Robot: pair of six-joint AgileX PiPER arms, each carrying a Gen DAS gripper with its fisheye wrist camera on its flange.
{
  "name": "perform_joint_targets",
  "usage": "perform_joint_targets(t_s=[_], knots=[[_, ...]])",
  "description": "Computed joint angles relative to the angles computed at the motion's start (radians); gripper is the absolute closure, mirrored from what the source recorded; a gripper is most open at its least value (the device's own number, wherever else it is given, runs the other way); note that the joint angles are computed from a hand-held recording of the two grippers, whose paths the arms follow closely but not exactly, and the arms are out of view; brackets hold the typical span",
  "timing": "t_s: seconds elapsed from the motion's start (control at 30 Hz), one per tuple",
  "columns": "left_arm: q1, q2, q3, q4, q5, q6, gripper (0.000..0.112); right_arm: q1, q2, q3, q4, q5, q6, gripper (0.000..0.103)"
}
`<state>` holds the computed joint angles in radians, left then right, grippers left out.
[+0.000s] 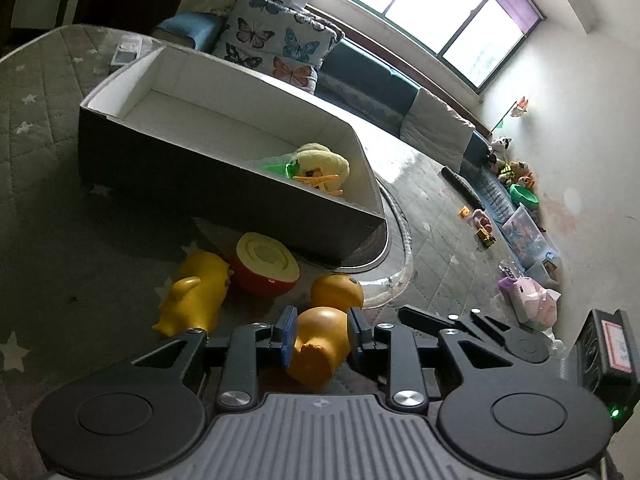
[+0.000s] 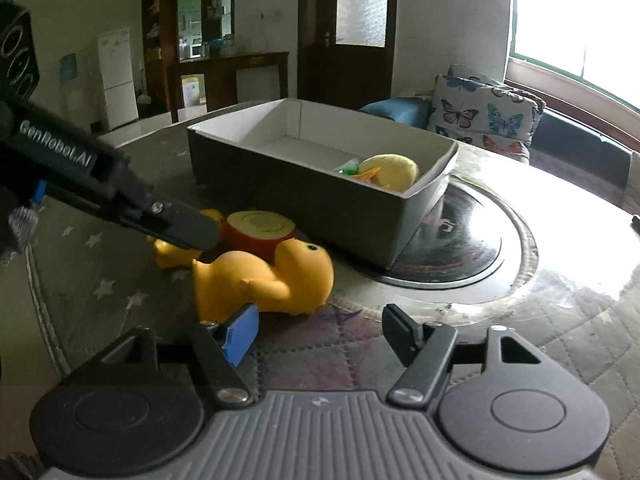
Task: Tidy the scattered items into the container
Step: 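Grasp the orange-yellow rubber duck with the left gripper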
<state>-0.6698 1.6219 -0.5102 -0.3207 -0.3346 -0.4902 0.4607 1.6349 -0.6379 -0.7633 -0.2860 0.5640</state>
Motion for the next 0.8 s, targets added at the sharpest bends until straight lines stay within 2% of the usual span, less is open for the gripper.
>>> perform_joint_targets(t_s=[0.33, 0.4, 0.5, 0.8], knots=[[0.081, 0.061, -0.064, 0.31, 0.051, -0.255, 0.08, -0.01, 0.065, -0.03, -0.057, -0.035, 0.005, 0.033], [0.088, 0.074, -0.077, 0.334, 0.062, -0.272, 0.078, -0.009, 0.077, -0.039, -0.072, -0.036, 0.016, 0.033], [0.105, 0.086, -0.079, 0.422, 0.048, -0.35, 0.076, -0.004, 0.096, -0.051, -0.072, -0.039, 0.012, 0.033], [0.102, 0.083, -0.09, 0.393, 0.071, -0.316, 0.076, -0.001, 0.108, -0.044, -0.043, -0.071, -0.052, 0.037]])
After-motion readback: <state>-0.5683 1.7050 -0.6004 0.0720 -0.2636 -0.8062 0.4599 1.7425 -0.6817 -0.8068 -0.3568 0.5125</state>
